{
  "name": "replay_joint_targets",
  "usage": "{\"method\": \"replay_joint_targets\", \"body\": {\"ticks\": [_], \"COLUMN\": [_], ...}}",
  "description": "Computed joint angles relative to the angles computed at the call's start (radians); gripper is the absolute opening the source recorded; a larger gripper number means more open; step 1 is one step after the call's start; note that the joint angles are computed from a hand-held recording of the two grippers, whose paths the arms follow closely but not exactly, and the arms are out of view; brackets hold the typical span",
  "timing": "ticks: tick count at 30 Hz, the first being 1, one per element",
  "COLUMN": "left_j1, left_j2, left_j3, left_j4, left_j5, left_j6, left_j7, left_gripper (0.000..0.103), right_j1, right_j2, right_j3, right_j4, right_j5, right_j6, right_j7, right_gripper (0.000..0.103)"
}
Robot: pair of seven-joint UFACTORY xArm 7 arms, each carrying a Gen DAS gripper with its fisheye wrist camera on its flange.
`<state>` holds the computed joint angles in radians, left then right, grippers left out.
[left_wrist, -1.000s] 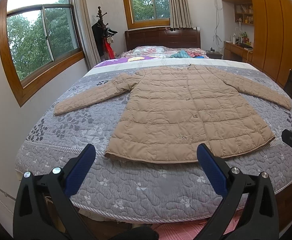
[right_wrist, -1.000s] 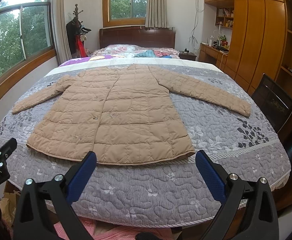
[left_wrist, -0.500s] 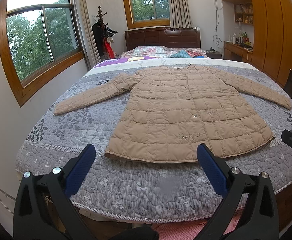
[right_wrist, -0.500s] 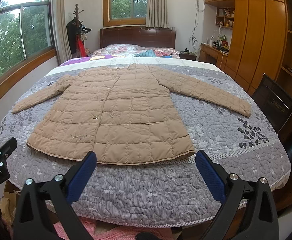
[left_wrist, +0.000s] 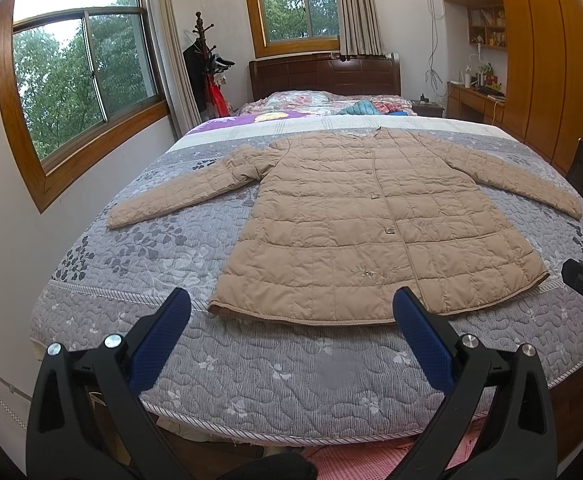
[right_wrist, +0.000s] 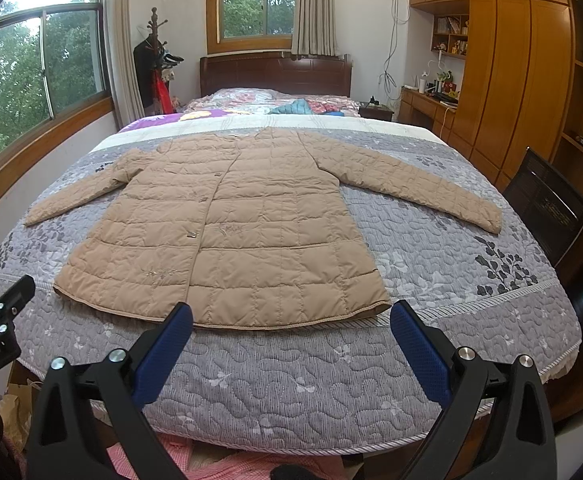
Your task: Fold large clothes
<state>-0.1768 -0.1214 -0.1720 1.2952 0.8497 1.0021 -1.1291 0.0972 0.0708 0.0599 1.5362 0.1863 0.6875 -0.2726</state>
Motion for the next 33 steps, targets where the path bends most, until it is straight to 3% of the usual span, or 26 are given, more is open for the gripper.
{"method": "replay_joint_targets", "body": {"ticks": [23, 29, 33], "left_j1": [-0.002, -0.008, -0.001], "left_j2": [0.026, 0.061, 0.112], "left_j3": [0.008, 0.026, 0.056], "left_j4": [0.023, 0.054, 0.094], "left_j5": [-0.012, -0.034, -0.076], "left_j6": [0.008, -0.003, -0.062], "left_j7": [0.020, 0.056, 0.111], "left_gripper": [0.100, 0.100, 0.100], "right_j1": [0.000, -0.003, -0.013], "right_j2": [0.027, 0.079, 0.171], "right_j3": [0.004, 0.006, 0.004], "right_j4": [0.028, 0.084, 0.197], "right_j5": [0.011, 0.011, 0.002], "right_j6": [0.016, 0.020, 0.045], "right_j7": [-0.011, -0.006, 0.010], "right_gripper": [0.099, 0.099, 0.099]}}
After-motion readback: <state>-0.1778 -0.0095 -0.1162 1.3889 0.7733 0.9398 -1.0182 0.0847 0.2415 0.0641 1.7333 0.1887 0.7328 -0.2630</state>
